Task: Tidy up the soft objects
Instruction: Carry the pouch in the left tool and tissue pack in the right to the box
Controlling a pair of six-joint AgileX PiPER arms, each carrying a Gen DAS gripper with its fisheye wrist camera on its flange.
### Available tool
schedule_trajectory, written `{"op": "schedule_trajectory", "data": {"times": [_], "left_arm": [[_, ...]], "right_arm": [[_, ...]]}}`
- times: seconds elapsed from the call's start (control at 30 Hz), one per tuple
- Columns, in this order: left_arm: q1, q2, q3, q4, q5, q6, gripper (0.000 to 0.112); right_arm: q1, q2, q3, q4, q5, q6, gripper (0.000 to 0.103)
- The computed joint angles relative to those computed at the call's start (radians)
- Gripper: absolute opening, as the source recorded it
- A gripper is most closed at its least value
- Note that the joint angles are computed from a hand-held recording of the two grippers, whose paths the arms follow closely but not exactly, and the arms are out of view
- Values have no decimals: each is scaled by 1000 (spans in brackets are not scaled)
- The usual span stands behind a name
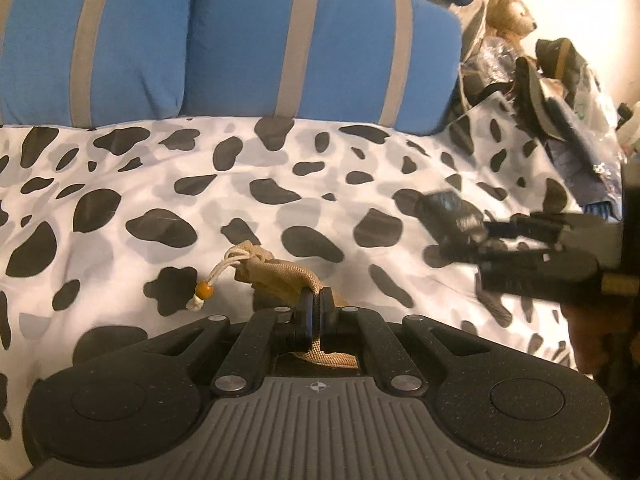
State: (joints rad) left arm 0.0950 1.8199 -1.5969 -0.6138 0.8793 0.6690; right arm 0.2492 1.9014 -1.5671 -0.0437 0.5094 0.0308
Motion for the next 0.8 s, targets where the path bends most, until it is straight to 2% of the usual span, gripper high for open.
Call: {"op": "schedule_trajectory", "data": {"times": [0.2, 0.5, 0.8], "left_arm": [[-2, -89, 140, -64, -20, 66, 3], [-2, -202, 304, -89, -29, 130, 3], [49, -311, 434, -167, 20, 211, 3]], "right_arm": [[7, -128, 173, -5, -18, 7, 52], [6, -276, 330, 39, -22, 21, 52], [46, -429, 479, 39, -24, 79, 52]]}}
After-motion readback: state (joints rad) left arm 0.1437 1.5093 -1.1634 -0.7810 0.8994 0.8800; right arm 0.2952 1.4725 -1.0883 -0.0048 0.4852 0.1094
